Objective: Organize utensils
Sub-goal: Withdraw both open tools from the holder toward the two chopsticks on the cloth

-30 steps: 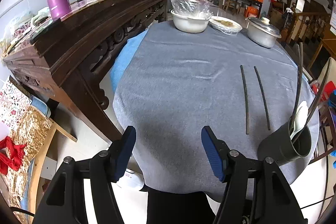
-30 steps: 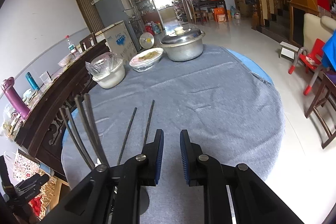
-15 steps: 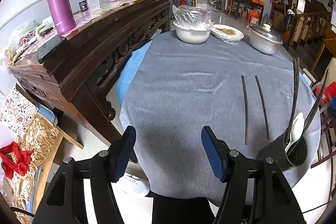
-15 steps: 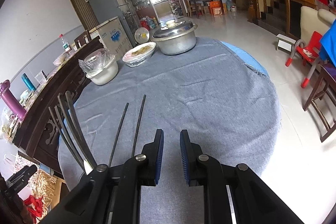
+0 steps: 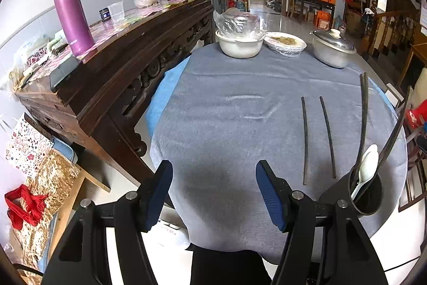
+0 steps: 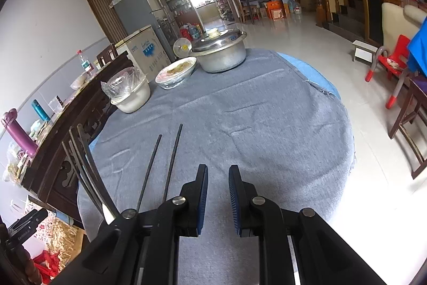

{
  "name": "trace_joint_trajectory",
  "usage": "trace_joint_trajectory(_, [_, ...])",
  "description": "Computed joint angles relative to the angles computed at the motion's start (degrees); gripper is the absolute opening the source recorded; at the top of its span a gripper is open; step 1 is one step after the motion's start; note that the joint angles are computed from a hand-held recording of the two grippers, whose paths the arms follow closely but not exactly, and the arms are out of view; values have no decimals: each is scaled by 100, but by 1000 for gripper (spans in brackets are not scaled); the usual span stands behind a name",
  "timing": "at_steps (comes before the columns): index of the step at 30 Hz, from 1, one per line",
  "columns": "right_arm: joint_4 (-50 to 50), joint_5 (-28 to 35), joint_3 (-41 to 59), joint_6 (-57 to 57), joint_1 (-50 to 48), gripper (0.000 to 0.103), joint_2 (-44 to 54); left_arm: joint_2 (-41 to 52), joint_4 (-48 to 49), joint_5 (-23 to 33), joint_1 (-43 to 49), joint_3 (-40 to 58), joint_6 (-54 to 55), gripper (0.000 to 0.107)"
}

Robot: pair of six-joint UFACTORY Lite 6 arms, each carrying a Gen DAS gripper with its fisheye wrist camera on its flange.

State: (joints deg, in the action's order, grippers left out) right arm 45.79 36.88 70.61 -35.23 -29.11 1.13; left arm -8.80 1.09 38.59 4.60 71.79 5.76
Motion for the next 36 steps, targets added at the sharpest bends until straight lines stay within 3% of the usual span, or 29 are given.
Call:
trace_joint_trajectory(18, [799, 456, -102, -816, -768, 18, -1, -121, 809, 185, -807, 77, -857, 66])
trace_joint_trajectory(29, [206, 204, 248, -132, -39, 18, 101, -3, 195, -23, -276, -130, -308, 66])
trace_joint_trajectory(36, [-251, 87, 1060, 439, 476, 18, 719, 299, -316, -217, 94, -186, 209, 66])
